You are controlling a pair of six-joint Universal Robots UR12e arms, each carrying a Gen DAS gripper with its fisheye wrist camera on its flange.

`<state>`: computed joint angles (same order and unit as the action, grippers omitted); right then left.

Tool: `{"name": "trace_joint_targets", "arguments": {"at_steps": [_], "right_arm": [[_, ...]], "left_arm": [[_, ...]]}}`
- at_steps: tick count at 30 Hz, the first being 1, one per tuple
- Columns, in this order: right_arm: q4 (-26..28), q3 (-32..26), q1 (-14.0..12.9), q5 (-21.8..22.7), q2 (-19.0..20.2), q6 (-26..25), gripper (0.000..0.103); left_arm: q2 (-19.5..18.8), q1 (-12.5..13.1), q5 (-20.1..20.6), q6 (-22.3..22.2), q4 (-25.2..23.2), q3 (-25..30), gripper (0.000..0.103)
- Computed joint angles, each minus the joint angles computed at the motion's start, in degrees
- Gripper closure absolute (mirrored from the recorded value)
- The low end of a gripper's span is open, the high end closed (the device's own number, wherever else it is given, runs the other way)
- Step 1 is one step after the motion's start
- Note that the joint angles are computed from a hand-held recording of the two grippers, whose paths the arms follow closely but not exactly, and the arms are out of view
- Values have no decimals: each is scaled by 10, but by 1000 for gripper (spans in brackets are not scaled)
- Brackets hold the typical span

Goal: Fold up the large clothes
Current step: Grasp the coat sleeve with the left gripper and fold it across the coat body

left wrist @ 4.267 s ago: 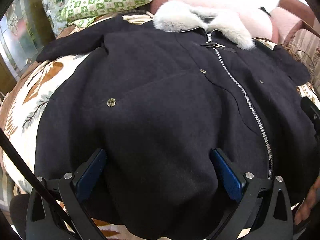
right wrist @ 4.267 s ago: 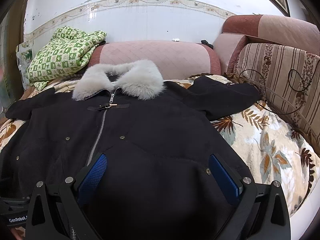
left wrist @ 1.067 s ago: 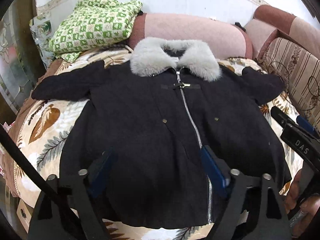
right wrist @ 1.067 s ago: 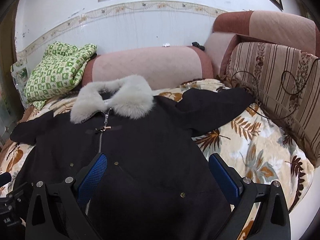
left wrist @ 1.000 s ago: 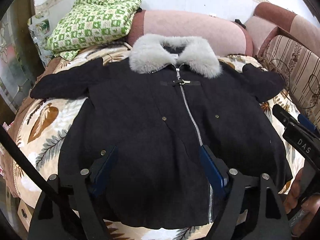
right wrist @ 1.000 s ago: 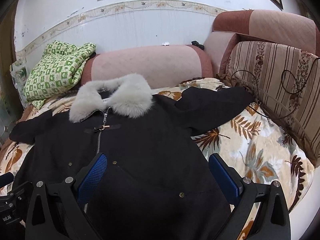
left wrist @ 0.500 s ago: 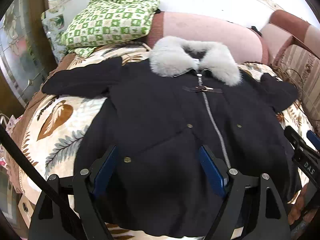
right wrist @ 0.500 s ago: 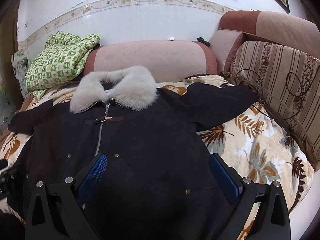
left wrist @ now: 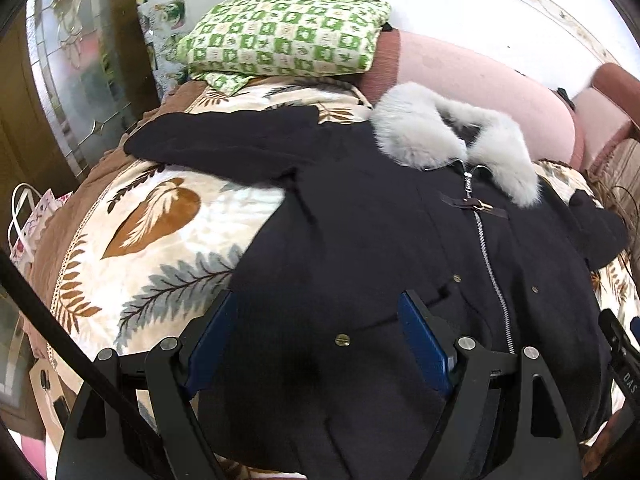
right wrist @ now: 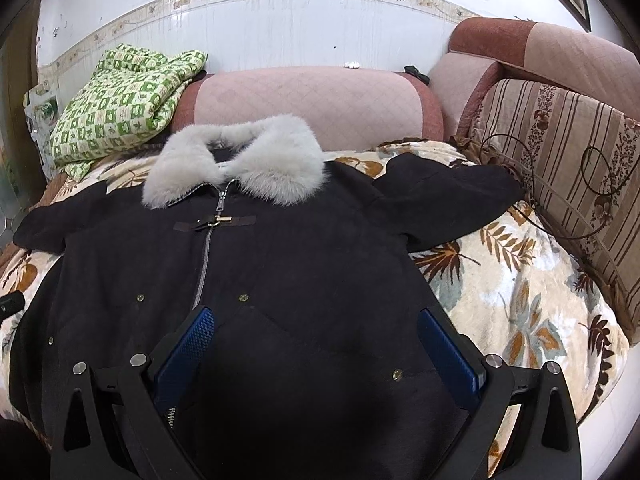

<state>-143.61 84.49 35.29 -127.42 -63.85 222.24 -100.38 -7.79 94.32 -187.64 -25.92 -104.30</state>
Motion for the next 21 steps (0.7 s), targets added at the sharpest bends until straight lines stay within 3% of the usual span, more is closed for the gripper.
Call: {"name": "trace_joint_targets", "arguments": {"at_steps": [12,21], "right_arm": [[27,-19,6,-8,10,-9,1],[57,-44,7,-3,25,-17,1]], "left_arm": [[-8,19,36,-10,26,1,22],[-16,52,49,-35,27,0,22]]}}
